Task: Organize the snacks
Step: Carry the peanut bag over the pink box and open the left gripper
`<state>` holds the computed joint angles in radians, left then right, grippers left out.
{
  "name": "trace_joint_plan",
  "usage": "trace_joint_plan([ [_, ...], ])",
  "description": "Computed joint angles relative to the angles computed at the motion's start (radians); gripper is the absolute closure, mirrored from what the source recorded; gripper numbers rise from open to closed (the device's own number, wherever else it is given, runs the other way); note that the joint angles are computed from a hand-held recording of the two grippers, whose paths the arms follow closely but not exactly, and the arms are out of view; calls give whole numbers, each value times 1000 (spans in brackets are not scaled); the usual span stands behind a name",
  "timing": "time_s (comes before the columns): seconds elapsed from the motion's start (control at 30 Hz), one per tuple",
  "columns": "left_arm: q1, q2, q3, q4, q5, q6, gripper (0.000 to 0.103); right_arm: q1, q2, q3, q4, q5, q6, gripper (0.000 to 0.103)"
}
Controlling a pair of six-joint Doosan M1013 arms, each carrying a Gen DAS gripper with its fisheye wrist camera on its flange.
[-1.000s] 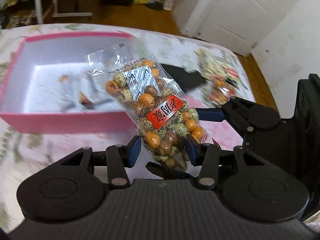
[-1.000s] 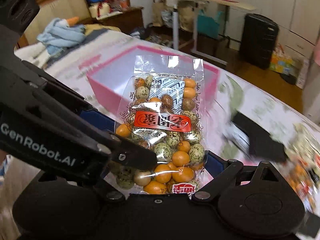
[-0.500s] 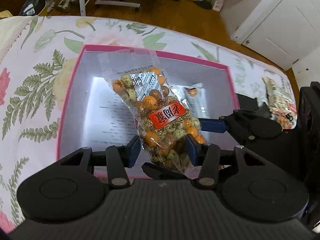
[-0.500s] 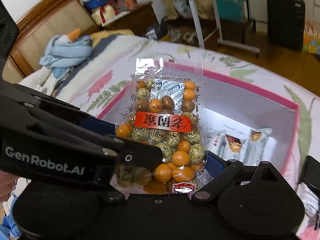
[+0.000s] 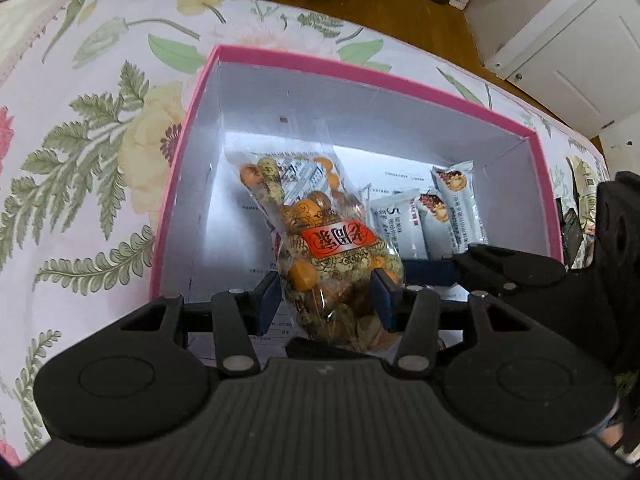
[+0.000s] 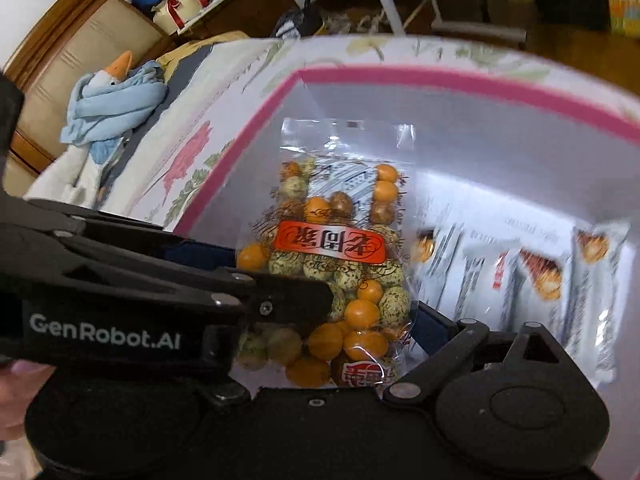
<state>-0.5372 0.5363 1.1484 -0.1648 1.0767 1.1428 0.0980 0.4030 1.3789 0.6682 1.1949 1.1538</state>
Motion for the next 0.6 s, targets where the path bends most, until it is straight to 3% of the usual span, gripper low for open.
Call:
trace_joint_plan([
  [0.1, 9, 4, 11, -40, -7, 8, 57, -20, 21, -7, 47, 70, 22, 3],
  [0.2, 3, 0, 16, -17, -26, 16, 57, -22, 17, -1, 47, 74, 32, 2],
  [0.27, -17, -8, 20, 79, -39, -2, 60, -20, 17, -1, 45, 72, 28, 2],
  [0.33, -53, -7, 16, 261, -19, -50, 60, -24, 22, -6, 63, 87, 21, 1],
  [0.6, -69, -42, 61, 338, -62, -125, 60, -44, 6, -3, 96, 106, -11, 2],
])
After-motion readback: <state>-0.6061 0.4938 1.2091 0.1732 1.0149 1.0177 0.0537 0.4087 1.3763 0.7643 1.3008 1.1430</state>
